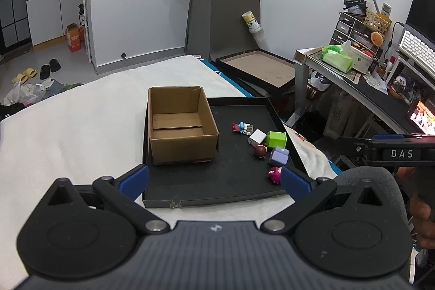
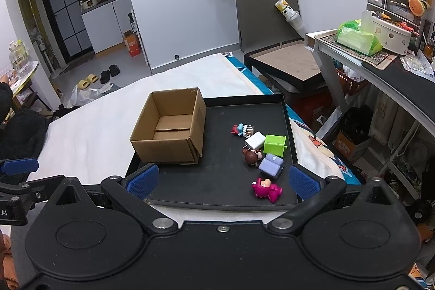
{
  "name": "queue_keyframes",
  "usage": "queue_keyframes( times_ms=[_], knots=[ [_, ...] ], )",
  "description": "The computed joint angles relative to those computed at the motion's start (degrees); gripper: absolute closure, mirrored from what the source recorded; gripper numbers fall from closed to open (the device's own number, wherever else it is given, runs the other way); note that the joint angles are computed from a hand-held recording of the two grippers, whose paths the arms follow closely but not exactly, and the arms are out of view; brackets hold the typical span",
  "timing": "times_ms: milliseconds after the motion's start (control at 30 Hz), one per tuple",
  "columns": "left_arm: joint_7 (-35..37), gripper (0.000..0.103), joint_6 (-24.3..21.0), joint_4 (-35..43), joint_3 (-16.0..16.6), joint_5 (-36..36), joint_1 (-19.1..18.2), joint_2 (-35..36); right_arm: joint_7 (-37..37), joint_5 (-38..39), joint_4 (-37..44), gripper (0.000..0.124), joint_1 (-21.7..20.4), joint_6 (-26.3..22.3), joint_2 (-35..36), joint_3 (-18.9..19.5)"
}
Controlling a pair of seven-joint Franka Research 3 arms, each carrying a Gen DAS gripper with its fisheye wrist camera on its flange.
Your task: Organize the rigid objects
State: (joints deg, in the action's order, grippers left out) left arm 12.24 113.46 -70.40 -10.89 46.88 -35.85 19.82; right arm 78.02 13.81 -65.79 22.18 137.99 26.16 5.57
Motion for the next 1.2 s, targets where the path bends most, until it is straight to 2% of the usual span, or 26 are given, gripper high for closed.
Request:
queue_keyframes(
  times_ms=[300,833,1033,1200],
  knots=[
    [0.6,0.001,0.7,0.5,0.2,-0.6,0.4,0.5,0.1,-0.3,0.6,0.021,0.2,-0.6,0.5,-0.1],
    [3.5,0.001,2.0,3.2,1.1,-2.7,1.0,2.6,1.9,-2.1,6.4,0.021,0.6,-3.4,4.1,-0.8],
    [3.6,0.001,2.5,3.3,1.4,-3.6,1.3,3.1,2.3,-2.6,9.2,0.021,0.7,-5.3,6.1,-1.0],
    [3.2,0.001,2.1,3.6,1.8,-4.5,1.8,3.7,2.8,-2.3,13.8,0.021,0.5,-8.6,9.2,-0.9]
  ],
)
